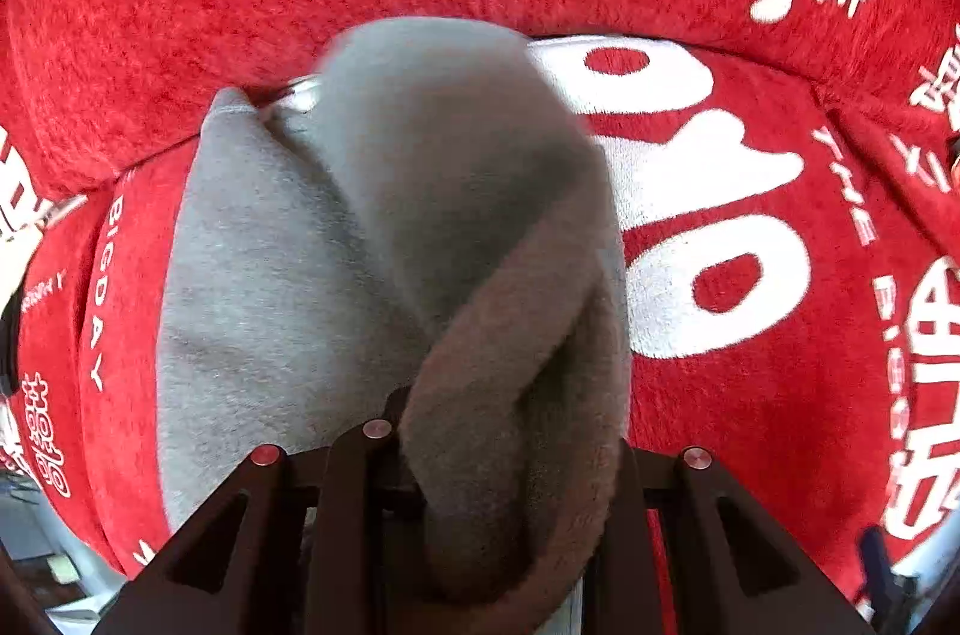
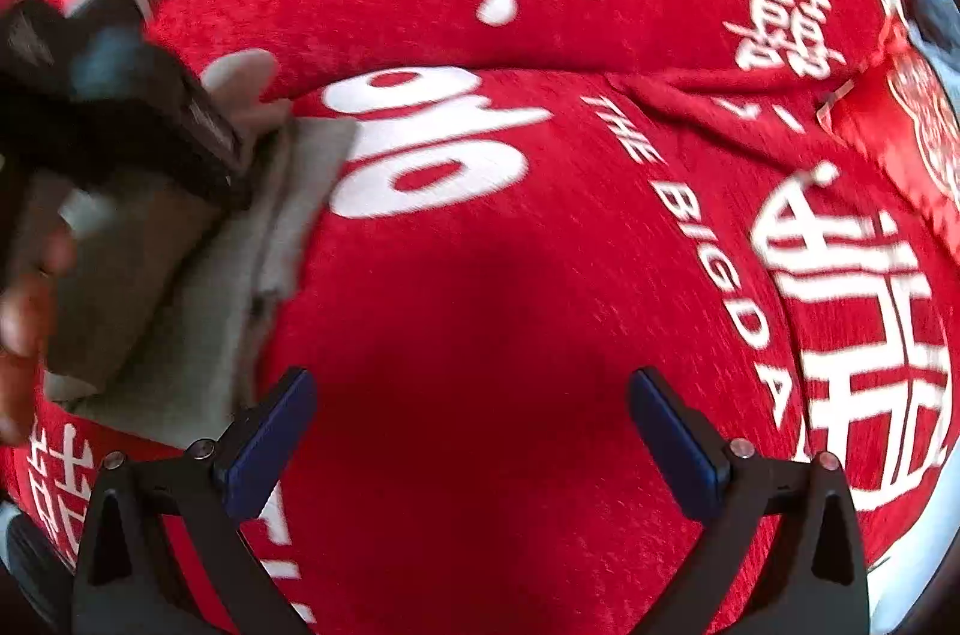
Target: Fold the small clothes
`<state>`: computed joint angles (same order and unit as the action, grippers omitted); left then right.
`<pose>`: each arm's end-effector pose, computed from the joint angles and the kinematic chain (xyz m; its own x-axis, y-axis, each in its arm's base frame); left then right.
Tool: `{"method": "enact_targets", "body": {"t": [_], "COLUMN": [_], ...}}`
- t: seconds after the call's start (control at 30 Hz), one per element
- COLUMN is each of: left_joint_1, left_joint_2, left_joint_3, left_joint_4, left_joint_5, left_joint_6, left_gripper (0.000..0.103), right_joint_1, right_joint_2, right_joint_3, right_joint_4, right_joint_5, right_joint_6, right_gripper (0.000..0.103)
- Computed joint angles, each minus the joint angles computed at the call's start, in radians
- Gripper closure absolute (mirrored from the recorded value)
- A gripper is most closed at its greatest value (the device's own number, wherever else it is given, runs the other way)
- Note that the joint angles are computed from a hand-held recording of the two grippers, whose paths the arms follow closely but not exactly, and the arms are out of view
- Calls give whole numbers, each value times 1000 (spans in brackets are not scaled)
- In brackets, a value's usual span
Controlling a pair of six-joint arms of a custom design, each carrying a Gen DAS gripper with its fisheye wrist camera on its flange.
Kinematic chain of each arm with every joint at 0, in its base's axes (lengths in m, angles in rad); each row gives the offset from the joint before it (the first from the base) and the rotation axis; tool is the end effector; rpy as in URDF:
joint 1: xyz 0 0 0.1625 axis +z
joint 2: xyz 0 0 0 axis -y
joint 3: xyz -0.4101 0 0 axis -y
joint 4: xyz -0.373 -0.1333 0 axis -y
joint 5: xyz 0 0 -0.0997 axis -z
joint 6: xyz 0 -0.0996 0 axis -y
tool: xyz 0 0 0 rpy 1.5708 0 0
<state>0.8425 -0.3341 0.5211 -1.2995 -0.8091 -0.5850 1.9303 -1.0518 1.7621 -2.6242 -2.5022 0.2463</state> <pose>-0.3893 -0.7401 0.1189 -0.6104 0.2220 -0.7603 0.3117 0.9498 0.0271 0.2611 -0.5430 0.2530 -0.7146 0.2564 0.6509 -0.1620 0.8445 -0.5105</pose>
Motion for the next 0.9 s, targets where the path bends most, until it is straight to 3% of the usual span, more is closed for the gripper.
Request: {"method": "enact_targets", "body": {"t": [0.07, 0.1, 0.13, 0.2, 0.33, 0.4, 0.47, 0.6, 0.73, 0.8, 0.9], "left_joint_1": [-11, -12, -9, -4, -7, -8, -14, -13, 20, 12, -22], "left_joint_2": [-24, -21, -21, -34, -154, -262, -366, -530, -641, -698, -730], "left_joint_3": [68, 59, 41, 30, 135, 261, 398, 638, 801, 917, 1022], "left_joint_4": [-58, -48, -48, -65, -210, -325, -407, -479, -515, -588, -645], "left_joint_5": [33, 29, -14, -85, -240, -288, -241, -34, -36, -41, 12], "left_joint_6": [42, 46, 72, 91, 161, 205, 232, 214, 185, 226, 307], "left_gripper": [69, 56, 35, 23, 23, 23, 23, 23, 23, 23, 23], "right_joint_1": [-9, -13, -16, -17, 5, 13, 18, 17, 31, 38, 35], "right_joint_2": [-18, -26, -30, -35, -39, -44, -51, -58, -18, 14, 44], "right_joint_3": [26, 37, 42, 47, 53, 57, 59, 50, 7, -26, -72], "right_joint_4": [-18, -27, -29, -27, -62, -84, -101, -119, -127, -111, -81], "right_joint_5": [8, 13, 17, 26, 36, 57, 89, 222, 335, 360, 386], "right_joint_6": [1, 2, 4, 9, -21, -42, -51, -40, -53, -41, 10], "right_gripper": [0, 0, 0, 0, 0, 0, 0, 0, 0, 0, 0]}}
